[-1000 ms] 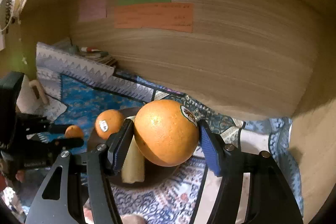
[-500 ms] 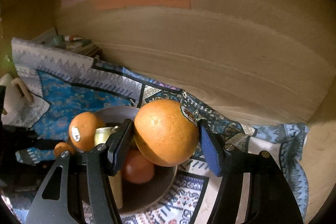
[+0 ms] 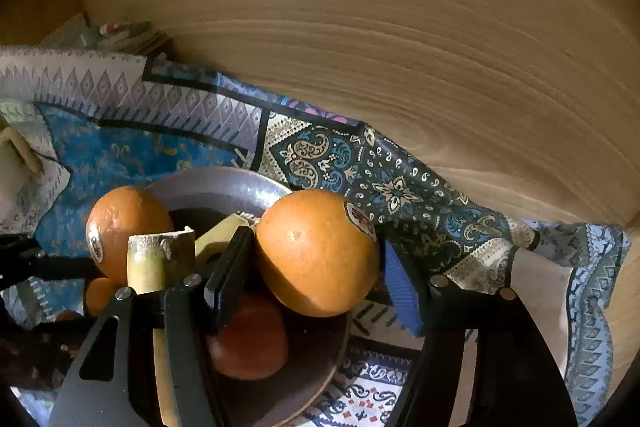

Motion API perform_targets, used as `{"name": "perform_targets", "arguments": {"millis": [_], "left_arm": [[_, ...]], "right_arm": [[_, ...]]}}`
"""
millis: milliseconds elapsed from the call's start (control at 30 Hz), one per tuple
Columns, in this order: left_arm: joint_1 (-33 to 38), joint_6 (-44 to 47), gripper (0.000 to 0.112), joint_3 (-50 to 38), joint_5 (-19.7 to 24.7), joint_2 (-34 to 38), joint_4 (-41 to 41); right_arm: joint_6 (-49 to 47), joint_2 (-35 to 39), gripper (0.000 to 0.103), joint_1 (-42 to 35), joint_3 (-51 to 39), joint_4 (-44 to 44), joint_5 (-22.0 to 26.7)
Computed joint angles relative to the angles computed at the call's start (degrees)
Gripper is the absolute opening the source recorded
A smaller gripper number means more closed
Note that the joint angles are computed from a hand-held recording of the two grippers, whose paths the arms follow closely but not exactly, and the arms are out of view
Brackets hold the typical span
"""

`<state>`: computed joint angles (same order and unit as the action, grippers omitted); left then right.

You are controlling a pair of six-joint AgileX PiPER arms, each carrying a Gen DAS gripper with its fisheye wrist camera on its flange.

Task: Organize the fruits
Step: 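Place the mandarin on the plate with the left tool while the right tool places the large orange, then move the open right tool to the peeled pink pomelo wedge on the cloth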

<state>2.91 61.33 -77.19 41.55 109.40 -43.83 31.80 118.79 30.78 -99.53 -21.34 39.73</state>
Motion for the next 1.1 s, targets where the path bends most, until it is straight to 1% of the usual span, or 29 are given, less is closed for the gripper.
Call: {"name": "perform_targets", "arguments": {"millis": [100, 167, 200, 333, 400, 467, 500, 567, 633, 700, 900, 1000, 1100], "left_arm": [[-0.51, -0.79, 0.056, 0.89, -1.49, -0.96, 0.74], [-0.21, -0.99, 0.056, 0.92, -1.31, -1.30, 0.53], [0.16, -0.88, 0.056, 1.15, -1.25, -1.71, 0.16], [1.55, 0.74, 0.056, 2.78, -1.80, -4.07, -1.84], [2.87, 2.75, 0.056, 4.42, -1.42, -6.19, -3.19], [3.98, 4.73, 0.058, 6.33, -1.20, -8.23, -4.41], [4.46, 5.55, 0.059, 7.17, -1.15, -9.01, -4.92], [5.63, 7.31, 0.063, 9.19, -0.82, -10.59, -6.00], [6.75, 9.00, 0.064, 11.75, -0.53, -12.28, -6.58], [7.65, 10.37, 0.065, 14.13, -0.33, -13.72, -6.66], [9.82, 15.15, 0.066, 21.60, 0.23, -16.82, -6.97], [10.17, 16.40, 0.066, 24.44, 0.22, -17.94, -6.43], [9.75, 17.15, 0.067, 26.42, 0.13, -18.37, -6.12]], "right_arm": [[0.73, -1.24, 0.063, 0.49, 1.30, -0.74, -0.87], [3.06, -2.61, 0.066, 1.22, 2.59, -3.18, -1.11], [4.36, -3.81, 0.069, 1.56, 3.89, -4.24, -1.68], [9.07, -7.78, 0.070, 3.54, 7.38, -8.57, -1.76], [12.73, -10.23, 0.070, 5.33, 9.97, -12.13, -1.61], [17.46, -13.25, 0.074, 7.72, 13.42, -16.57, -1.39], [19.65, -14.38, 0.079, 8.84, 14.84, -18.57, -1.25], [24.05, -15.85, 0.080, 11.20, 17.20, -22.58, -0.99], [29.45, -17.53, 0.080, 14.36, 20.16, -27.19, 0.16], [32.66, -18.47, 0.081, 16.58, 22.08, -29.41, 1.03], [43.97, -21.43, 0.081, 23.05, 29.61, -33.64, 2.37], [50.33, -21.43, 0.081, 26.41, 32.45, -36.43, 5.60], [54.76, -21.70, 0.081, 29.03, 35.35, -36.63, 8.34]]}}
